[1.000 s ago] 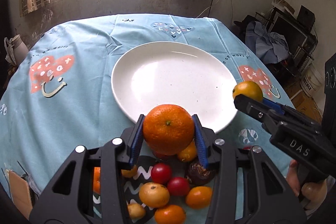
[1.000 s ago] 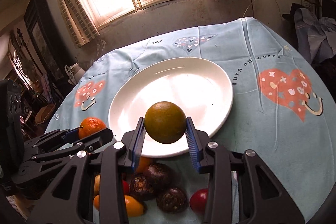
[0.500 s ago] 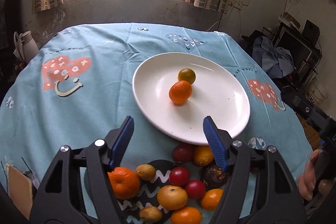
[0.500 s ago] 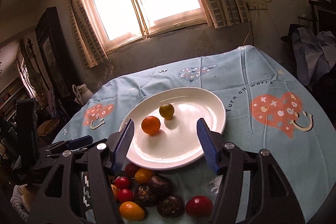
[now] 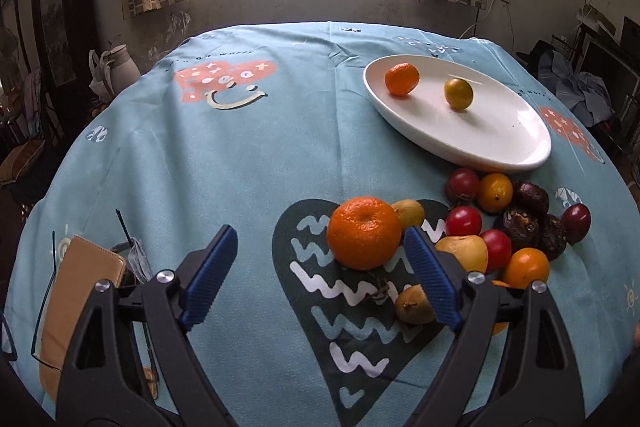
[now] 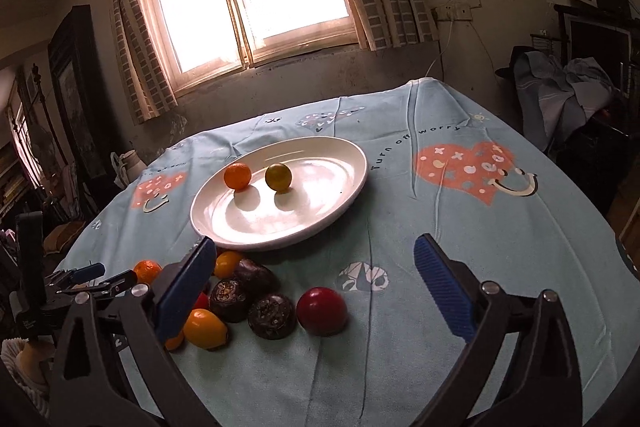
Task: Organize fruits
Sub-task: 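Grasp another tangerine from the cluster with the left tool, then grasp the red apple with the right tool and lower it onto the plate while left carries tangerine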
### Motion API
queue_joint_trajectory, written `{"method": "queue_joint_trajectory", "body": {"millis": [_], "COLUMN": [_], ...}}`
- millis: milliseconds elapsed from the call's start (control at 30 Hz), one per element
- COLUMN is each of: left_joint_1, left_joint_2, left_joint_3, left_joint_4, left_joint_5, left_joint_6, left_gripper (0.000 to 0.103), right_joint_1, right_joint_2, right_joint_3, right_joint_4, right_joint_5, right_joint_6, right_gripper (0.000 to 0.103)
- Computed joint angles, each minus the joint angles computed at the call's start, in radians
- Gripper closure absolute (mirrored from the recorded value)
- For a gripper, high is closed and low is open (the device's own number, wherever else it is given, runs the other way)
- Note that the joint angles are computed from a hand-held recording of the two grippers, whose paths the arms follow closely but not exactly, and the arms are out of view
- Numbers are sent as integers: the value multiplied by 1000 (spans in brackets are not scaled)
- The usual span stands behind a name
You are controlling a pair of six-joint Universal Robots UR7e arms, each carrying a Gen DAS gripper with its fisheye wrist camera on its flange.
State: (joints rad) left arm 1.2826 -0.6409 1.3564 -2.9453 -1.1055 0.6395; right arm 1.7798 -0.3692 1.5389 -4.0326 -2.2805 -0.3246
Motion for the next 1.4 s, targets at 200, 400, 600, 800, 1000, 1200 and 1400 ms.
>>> {"method": "queue_joint_trajectory", "body": {"millis": [200,400,600,800,1000,1200,1400], "left_joint_1": [-8,3,19,24,29,27,26], "left_joint_2": [25,55,50,48,44,43,44], "left_joint_3": [-3,-68,-99,-101,-117,-110,-107], "left_joint_4": [-24,64,183,180,196,194,192], "left_joint_5": [18,17,-66,-68,-69,-67,-60], "left_joint_6": [71,58,29,5,-45,-41,-36], "left_gripper": [16,23,56,57,57,57,57], "right_joint_1": [5,-1,-4,-19,-43,-52,-56], "right_joint_2": [9,4,2,-20,-47,-54,-56], "right_joint_3": [-16,-19,-16,0,20,20,25], "right_joint_4": [17,74,91,207,359,447,457], "right_joint_5": [-25,-48,-60,-72,-51,-59,-36], "right_joint_6": [-11,29,40,123,232,284,281], "right_gripper": [4,4,4,4,25,41,52]}}
